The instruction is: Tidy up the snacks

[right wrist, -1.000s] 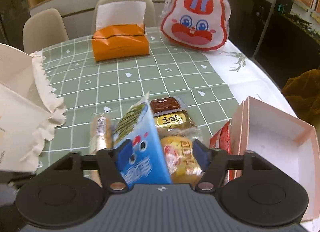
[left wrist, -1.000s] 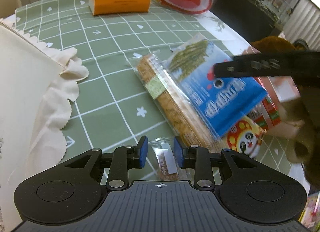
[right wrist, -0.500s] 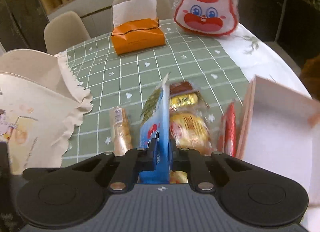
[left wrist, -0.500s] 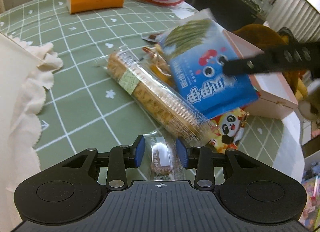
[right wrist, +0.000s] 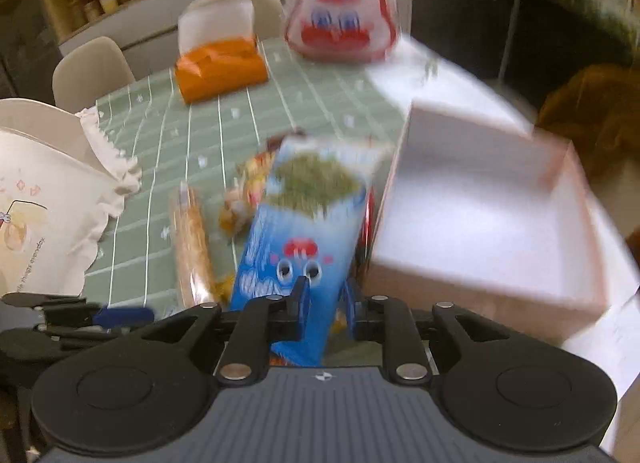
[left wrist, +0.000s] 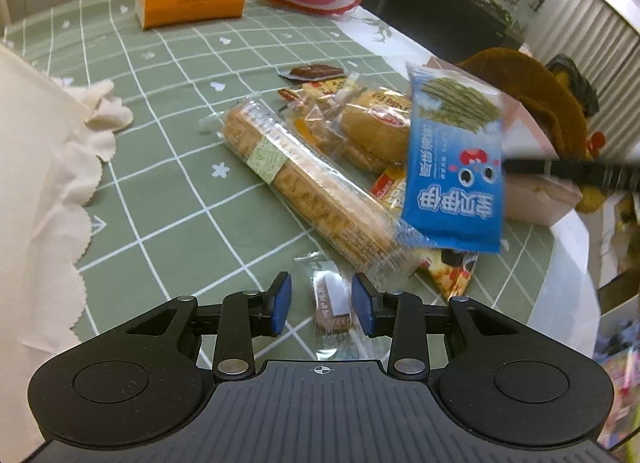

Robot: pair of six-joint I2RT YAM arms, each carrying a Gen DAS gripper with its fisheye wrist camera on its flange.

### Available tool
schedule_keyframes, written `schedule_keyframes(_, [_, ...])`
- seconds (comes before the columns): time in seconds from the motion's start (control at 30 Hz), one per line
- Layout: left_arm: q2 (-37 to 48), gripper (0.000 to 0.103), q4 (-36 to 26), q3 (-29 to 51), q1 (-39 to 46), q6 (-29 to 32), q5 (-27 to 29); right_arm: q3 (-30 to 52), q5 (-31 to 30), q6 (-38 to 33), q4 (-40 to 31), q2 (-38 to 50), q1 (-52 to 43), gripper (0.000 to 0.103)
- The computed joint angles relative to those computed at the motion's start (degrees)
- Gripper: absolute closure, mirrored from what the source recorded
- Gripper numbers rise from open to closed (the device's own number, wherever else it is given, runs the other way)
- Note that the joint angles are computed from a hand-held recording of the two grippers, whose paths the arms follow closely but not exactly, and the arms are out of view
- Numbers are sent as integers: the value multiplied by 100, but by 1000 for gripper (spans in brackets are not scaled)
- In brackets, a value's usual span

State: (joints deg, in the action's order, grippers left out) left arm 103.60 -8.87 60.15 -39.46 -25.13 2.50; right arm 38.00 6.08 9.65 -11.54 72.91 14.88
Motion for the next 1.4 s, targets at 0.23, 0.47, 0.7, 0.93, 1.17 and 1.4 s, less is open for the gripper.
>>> schedule_keyframes(0.23, [55, 62, 27, -40, -237, 65, -157, 1519, -831, -145, -217, 1538, 419, 45])
schedule_keyframes(0.47, [73, 59, 31, -43, -193, -64, -85, 3144, -966, 199, -880, 3777, 707, 57])
schedule_keyframes(0.7, [291, 59, -128, 292, -230, -14, -169, 2319, -1501, 247, -708, 2616, 338, 74])
schedule_keyframes(0.93, [310, 62, 194, 177, -360, 277, 76, 627, -1469, 414, -754, 465, -446, 74])
schedule_keyframes(1.17, [300, 63, 110, 167, -888, 831, 458, -1259, -1593, 482, -1044, -1734, -1563, 73])
schedule_keyframes(1.4, [286, 63, -219, 308, -1129, 853, -87, -2201, -1214, 658, -1221, -2943, -2223, 74])
